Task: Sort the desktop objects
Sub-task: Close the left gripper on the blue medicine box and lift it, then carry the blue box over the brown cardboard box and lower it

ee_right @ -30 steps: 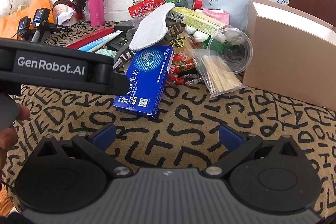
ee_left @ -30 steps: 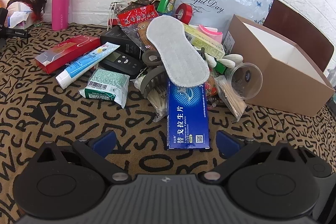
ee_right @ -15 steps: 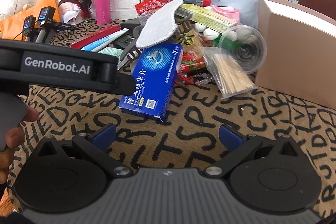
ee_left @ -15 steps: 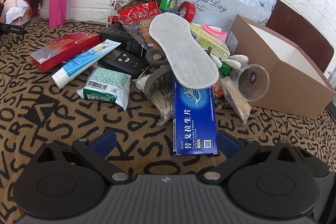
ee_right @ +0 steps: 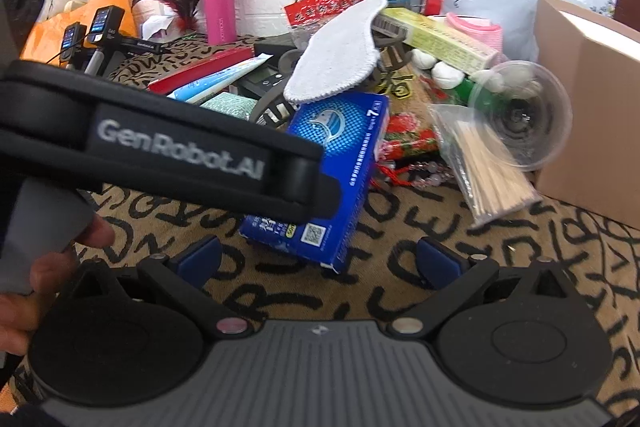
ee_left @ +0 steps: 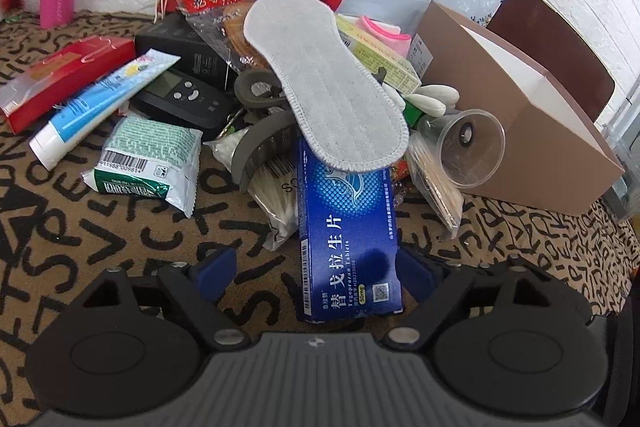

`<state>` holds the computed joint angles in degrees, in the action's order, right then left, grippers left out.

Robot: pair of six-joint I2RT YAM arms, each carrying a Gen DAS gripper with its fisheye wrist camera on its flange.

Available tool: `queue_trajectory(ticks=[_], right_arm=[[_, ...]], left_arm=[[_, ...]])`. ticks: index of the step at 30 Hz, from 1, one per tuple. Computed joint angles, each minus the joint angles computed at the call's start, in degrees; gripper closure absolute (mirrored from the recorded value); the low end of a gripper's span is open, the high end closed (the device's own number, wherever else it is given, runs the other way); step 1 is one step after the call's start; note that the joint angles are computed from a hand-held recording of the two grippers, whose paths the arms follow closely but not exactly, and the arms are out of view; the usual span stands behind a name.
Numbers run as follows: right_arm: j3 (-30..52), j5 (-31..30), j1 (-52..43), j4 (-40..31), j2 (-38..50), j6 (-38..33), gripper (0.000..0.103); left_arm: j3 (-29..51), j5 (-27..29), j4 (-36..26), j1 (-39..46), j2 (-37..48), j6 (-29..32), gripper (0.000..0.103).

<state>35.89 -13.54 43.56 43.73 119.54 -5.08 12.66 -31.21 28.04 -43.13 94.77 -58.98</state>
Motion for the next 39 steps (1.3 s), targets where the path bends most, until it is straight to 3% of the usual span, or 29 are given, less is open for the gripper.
queue_trajectory(ticks=[2,8,13,16,18,25,39], right_arm=[[1.0,-0.5,0.1,-0.4,0.6,-0.3,0.012],[3.6,-1.5,-0.2,-1.3,2.0,-0.7,0.018],[3.7,-1.5,-0.2,-0.8,2.1,-1.4,0.025],[3.2,-2.3,-0.1,-0.4,2.0,-2.0,0.035],[2.8,-2.0,0.1,-0.3,1.6,-2.2,0.036],[0.4,-2.1,-0.2,-0.8,-1.0,-2.2,0.041],[-12.3,-3.0,-3.5,2.7,-10.3,-4.9,0.042]], left_arm=[[-0.7,1.8,2.8,1.5,1.0,1.0,0.019],[-3.0,6.1,11.7,5.4,2.7,4.6,0.027],[-2.0,7.5,11.5,5.6,3.2,6.4,0.032],[-2.3,9.0,12.6,5.6,3.3,6.6,0.040],[-2.6,9.4,13.1,5.3,3.1,6.2,0.046],[-2.0,6.2,6.1,1.1,-1.1,2.5,0.058],[4.2,-2.2,-7.7,-13.5,-4.5,-4.9,0.063]])
